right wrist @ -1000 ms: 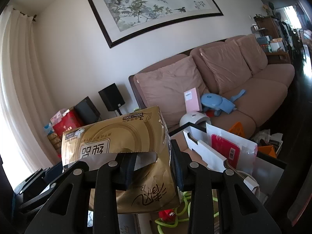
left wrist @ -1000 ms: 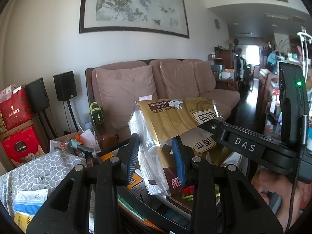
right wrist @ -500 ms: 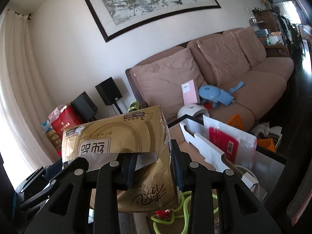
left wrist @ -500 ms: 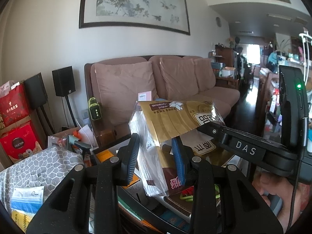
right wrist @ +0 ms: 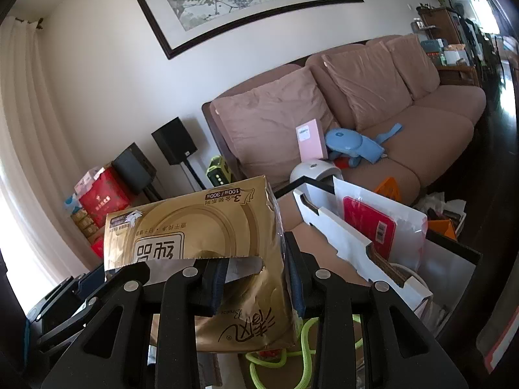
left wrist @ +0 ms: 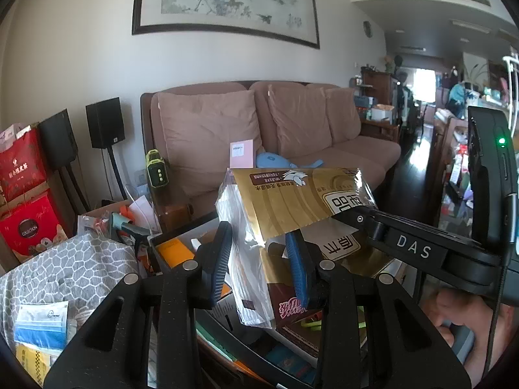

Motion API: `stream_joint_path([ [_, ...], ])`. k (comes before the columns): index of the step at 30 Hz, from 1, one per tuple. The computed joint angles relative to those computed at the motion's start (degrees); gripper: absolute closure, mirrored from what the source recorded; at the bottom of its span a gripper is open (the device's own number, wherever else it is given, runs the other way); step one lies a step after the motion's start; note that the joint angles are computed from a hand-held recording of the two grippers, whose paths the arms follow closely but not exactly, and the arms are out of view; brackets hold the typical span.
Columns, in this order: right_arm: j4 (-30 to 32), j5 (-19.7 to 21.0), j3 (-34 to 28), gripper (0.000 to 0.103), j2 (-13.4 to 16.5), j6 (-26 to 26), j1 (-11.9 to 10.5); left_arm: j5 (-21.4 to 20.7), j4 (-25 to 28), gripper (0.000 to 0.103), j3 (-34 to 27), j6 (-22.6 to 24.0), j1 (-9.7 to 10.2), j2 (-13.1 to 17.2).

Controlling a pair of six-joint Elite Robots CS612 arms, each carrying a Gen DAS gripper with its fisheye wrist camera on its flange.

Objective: Organize objects
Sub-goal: 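Carry the gold packet with the left tool toward the cardboard box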

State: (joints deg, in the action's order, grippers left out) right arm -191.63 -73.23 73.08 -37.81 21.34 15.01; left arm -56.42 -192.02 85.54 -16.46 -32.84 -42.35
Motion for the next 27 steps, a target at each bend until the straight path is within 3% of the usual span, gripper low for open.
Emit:
stream_joint_path([
  [12,0.9,-0.9,-0.1,0.072,0.0,-0.6,0.1,-0.3,1.0,0.071,-0.3,-0.6,0.1,0.2],
  [19,-0.4,-3.6,0.4,0.074,-0.3,-1.9,0.4,-0.7,0.4,0.071,-0.8,-0.5,0.23,0.6],
  [23,-2.0,-5.3,0.6,0.08,-0.4,-2.9,0.7,2.3,-2.9,0.073,-2.2,3.5,-0.06,1.9],
  [27,-4.6,-8.2,1.0,0.08,-0.6,-4.4,1.2,-0.3,-5.7,0.073,-3.5,2.9,0.68,2.7],
])
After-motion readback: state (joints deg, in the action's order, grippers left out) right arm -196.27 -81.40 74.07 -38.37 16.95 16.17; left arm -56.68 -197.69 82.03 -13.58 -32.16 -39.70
